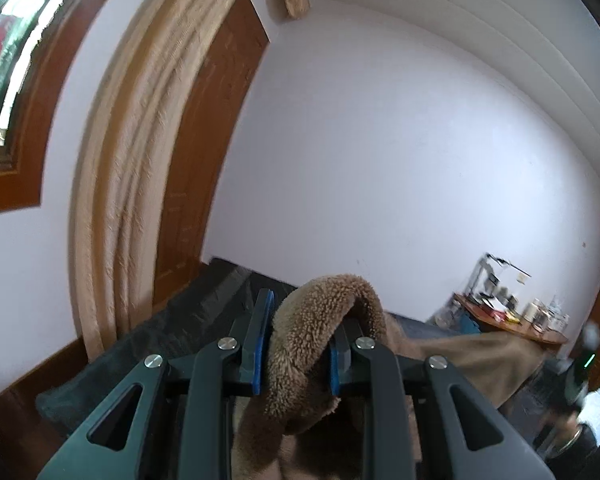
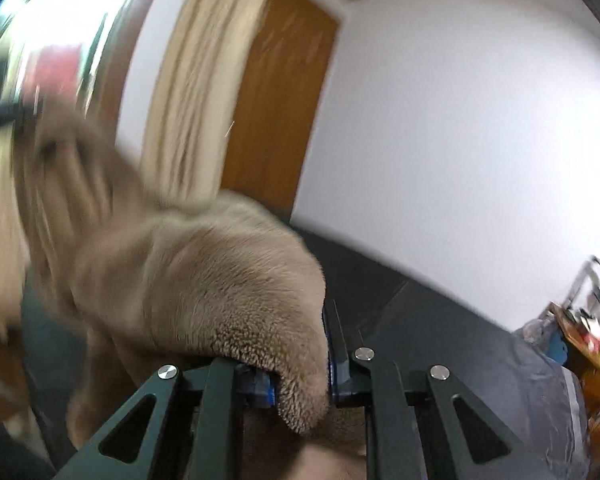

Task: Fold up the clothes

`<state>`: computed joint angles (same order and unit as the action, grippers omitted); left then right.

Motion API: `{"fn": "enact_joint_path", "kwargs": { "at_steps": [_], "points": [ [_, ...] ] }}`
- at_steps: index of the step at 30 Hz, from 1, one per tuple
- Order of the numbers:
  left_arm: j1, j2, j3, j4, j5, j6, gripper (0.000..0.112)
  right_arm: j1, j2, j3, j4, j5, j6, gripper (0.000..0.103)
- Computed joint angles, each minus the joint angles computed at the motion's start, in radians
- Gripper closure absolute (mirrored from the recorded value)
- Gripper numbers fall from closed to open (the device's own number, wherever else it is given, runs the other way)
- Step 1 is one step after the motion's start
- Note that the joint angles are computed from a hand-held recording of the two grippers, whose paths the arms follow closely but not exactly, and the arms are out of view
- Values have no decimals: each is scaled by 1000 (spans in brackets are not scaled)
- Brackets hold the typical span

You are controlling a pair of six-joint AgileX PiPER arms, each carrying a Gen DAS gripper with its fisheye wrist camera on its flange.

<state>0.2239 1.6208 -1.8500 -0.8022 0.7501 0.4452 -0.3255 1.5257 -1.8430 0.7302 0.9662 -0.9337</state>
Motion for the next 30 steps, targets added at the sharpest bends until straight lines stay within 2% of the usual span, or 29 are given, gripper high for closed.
{"fn": "enact_joint_path", "kwargs": {
  "at_steps": [1,2,3,4,5,7,11,15,16,17,18,19,20,21,24,26,30],
  "points": [
    [-3,12,-1,-9,16,20,79,-44,-7,-29,49,14,14,86],
    [-7,24,-3,-17,33,39,68,-96,-7,-63,101,44,34,86],
    [-16,29,10,-21,38,56,51,-148,-3,-104,150,74,60,86],
    [-24,34,23,-24,43,72,42,-196,2,-141,191,100,89,86],
    [-37,45,35,-27,47,90,27,-227,1,-155,212,115,108,86],
    [-55,67,58,-40,69,134,26,-294,-5,-153,248,135,139,86],
    [-118,134,58,41,129,169,26,-338,-65,-32,236,91,110,86],
    [-181,126,128,114,54,180,26,-346,-96,29,232,49,89,86],
    [-174,125,133,85,54,187,26,-353,-110,45,237,42,80,86],
    [-166,124,138,56,55,194,34,-367,-134,66,247,37,67,86],
    [-159,123,142,28,55,200,55,-354,-149,80,243,8,61,86],
    [-160,119,139,35,47,177,68,-340,-164,94,237,-21,57,86],
    [-160,116,135,42,38,153,85,-325,-178,107,231,-51,52,86],
    [-154,107,138,31,20,135,89,-310,-194,123,225,-83,47,86],
    [-116,67,144,-66,-1,149,91,-286,-259,192,230,-186,5,86],
    [-96,21,141,-144,-28,173,91,-215,-273,202,166,-279,35,86],
    [-63,-85,134,-308,-81,240,91,-214,-311,204,132,-349,57,86]
  ]
}}
